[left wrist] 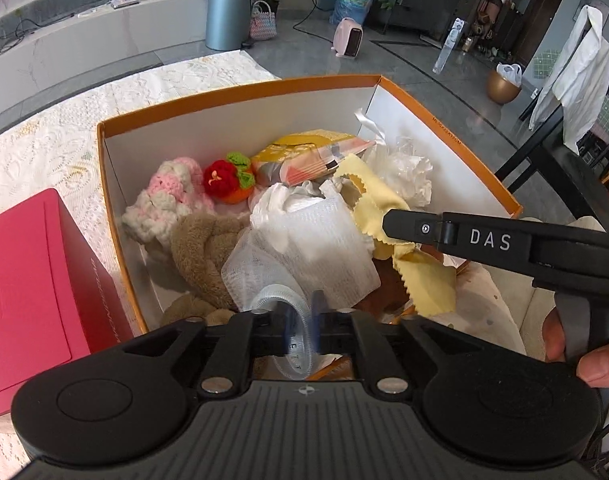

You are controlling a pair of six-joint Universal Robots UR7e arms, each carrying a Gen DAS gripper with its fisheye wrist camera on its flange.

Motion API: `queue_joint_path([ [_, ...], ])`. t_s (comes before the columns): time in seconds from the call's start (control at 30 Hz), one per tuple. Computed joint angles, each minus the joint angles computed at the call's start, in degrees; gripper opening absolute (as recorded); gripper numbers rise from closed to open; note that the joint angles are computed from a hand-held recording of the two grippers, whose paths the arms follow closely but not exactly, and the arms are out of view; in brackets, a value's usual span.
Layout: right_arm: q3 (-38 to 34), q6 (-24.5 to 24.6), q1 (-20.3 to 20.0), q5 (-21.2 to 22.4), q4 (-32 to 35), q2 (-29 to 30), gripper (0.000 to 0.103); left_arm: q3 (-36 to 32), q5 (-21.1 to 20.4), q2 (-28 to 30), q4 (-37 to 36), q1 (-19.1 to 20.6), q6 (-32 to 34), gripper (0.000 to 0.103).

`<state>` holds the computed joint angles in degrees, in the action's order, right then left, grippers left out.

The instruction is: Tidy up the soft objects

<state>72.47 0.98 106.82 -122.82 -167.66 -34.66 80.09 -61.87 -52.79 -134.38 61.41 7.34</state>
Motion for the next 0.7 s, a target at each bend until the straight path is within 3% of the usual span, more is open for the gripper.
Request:
queue_joint_path([
  [0.07, 0.7, -0.1, 0.1, 0.0, -0.8, -0.5, 0.009, 0.9, -0.6, -0.8, -1.4, 0.0, 0.7, 0.039],
  [0.13, 1.4, 0.3, 0.3, 0.2, -1.5, -1.1, 0.025, 2.1, -0.6, -1.8, -3.1, -0.4, 1.0, 0.055],
  [0.17, 1.8, 0.5, 0.5, 0.3, -2.1, -1.3, 0.036, 2.9, -0.6, -2.5, -4.1, -0.6, 1.4, 0.057],
  [0.3, 2.2, -0.2, 2.0, -1.0, -4.0, -2.0, 0.044, 5.0, -1.2, -5.1, -7.8, -1.5, 2.5, 0.066],
  [0.53, 3.7, -3.6, 6.3, -2.6, -8.7, -3.8, 0.051, 10.1, -2.0, -10.6, -17.6, -3.8, 6.1, 0.07],
  [0.6, 4.3, -5.7, 7.9, -2.8, -11.1, -4.1, 0.062, 11.8, -2.0, -12.5, -20.3, -4.6, 6.9, 0.076],
  [0.7, 5.2, -9.4, 10.4, -3.4, -15.0, -4.2, 0.067, 13.4, -1.9, -14.8, -21.9, -5.4, 7.8, 0.084],
])
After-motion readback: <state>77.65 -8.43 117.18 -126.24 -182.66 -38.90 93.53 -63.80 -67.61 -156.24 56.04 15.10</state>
